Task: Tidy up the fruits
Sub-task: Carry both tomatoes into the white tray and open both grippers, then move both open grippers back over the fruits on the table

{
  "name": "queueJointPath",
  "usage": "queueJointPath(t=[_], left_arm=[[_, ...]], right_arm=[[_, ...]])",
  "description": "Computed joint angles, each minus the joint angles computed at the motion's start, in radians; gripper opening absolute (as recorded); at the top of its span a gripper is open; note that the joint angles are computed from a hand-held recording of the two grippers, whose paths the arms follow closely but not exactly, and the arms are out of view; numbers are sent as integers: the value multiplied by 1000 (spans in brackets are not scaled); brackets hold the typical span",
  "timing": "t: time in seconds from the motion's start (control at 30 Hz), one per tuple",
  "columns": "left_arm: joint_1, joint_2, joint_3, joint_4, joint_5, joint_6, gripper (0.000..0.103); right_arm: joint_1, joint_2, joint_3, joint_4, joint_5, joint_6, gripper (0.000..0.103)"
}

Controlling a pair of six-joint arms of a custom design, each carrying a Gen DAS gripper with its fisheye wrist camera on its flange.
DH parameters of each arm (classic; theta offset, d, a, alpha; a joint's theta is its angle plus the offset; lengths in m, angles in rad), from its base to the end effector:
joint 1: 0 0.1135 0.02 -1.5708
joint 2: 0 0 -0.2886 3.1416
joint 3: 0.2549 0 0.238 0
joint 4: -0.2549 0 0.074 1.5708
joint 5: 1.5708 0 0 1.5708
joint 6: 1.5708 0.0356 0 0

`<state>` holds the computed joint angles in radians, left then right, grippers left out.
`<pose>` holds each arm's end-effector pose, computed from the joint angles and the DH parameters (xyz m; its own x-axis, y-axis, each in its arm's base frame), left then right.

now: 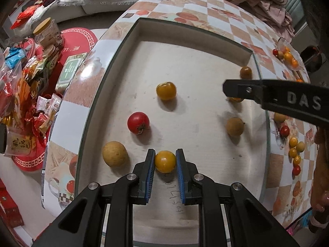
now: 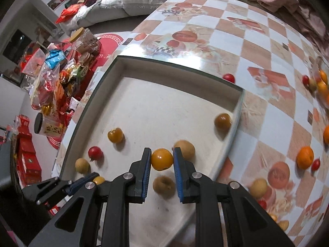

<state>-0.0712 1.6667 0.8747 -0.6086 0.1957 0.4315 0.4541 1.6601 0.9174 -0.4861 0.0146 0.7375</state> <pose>0.2694 -0.0262 0.1717 -0.8500 0.4719 -0.2340 0.5044 0.8573 -0.1032 0.2633 0.1279 0.1862 -0.9186 0.2998 -0.2575 0.2479 0.9445 0.2153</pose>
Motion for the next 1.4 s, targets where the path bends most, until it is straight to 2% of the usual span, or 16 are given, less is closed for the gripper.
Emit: queueJointPath(t=[0.37,0.7,0.73,0.8,0.83,1.0,1.03,1.17,1.4], left_arm=[[-1,0,-15,31,-6,15,21],[-14,-20,-39,47,-35,43,22],[-17,-22,-39,46,-39,45,23],[-16,-26,-40,42,-40,44,47],[-13,-38,-47,51,-39,40,63],[-4,-56,-58,59,-41,51,63],[-3,-56,-57,58,-42,52,63],[-7,-66,-52,41,-50,51,63],[-51,-114,-49,5,-56,49,63]], right_arm=[[-4,148,97,-13,22,-68,24],[29,196,143,-48,69,-119,26],[26,194,142,-45,60,-125,30],[19,194,143,-39,40,-132,40],[21,197,147,-41,39,-131,45],[21,187,139,-32,29,-115,45],[18,183,138,-30,24,-113,48],[0,133,116,-6,0,-87,79],[-27,-4,56,-4,-6,-24,82]])
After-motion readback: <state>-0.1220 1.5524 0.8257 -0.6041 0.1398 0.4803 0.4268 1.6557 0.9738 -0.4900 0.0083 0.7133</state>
